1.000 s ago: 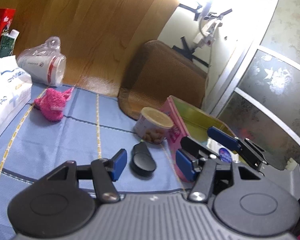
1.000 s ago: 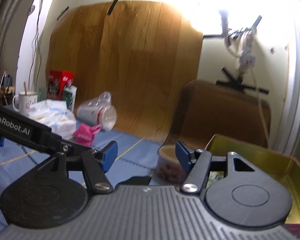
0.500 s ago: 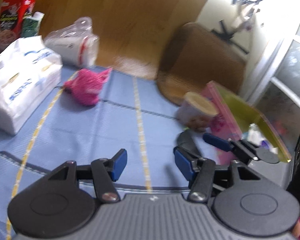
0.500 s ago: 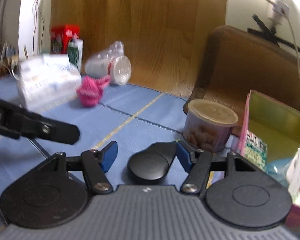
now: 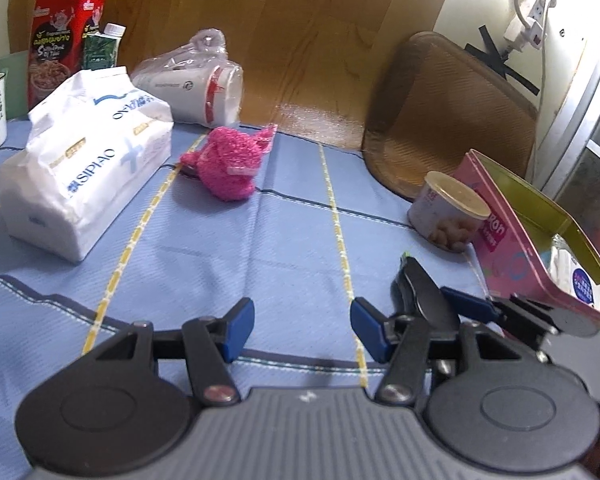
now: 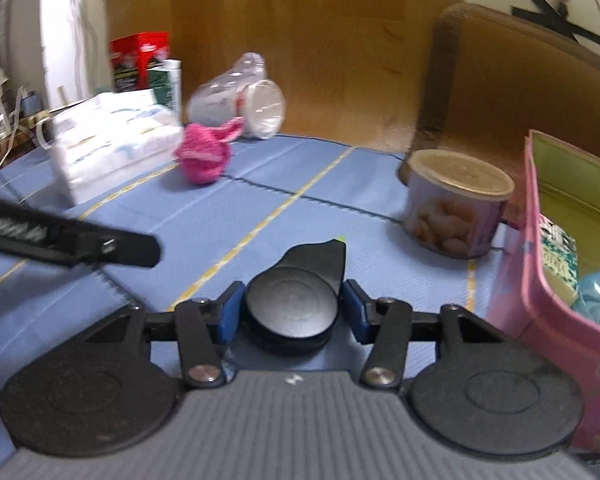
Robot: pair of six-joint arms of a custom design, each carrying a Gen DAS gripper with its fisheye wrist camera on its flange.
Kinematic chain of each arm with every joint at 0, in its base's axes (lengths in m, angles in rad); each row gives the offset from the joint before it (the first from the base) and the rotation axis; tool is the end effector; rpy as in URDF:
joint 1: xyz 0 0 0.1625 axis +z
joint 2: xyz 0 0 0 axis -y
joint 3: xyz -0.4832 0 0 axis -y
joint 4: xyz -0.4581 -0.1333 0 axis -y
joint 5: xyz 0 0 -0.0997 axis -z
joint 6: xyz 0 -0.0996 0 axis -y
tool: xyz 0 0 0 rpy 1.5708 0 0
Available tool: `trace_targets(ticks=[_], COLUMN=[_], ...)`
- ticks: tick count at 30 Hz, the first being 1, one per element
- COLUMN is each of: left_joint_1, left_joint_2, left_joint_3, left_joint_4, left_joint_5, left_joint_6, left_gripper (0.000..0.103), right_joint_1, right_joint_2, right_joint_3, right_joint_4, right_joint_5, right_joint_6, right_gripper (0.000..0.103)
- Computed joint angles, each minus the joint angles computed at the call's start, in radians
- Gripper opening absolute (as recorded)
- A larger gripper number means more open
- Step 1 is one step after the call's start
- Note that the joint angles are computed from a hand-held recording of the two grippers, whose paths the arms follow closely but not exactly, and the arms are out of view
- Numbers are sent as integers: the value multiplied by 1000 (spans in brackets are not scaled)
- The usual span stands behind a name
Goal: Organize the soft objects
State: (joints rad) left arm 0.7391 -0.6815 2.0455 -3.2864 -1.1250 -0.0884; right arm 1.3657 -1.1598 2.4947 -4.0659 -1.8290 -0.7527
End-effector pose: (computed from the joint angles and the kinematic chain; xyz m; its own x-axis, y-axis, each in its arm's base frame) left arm -0.3202 -0.5303 -0.0315 -0.7760 0.5088 -0.3728 0.6278 0.6800 -0.3788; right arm 0.0184 -0.4412 0.2130 -0.7116 0.0439 0.7012 -0.5552 0.5765 -0.5995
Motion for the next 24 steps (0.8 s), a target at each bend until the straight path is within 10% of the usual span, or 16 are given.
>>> trace_targets(ticks=[11,18,24], left_joint_1=[-32,-24,-53], left_joint_2=[-11,-47,-19], left_joint_3=[19,21,-5], left_joint_4=[29,95,113], left_joint_5=[19,-180,-278], left_joint_6=[-25,-82,-75], left_gripper=[58,77,58], right_joint_1=[-5,-31,-71], right_joint_2=[-2,-1,5], right_joint_3=[85,130,172], right_joint_4=[-45,-187,-324], right_joint_5=[90,159,224], right_joint_6=[-11,-19,-51], right_gripper=[55,55,55])
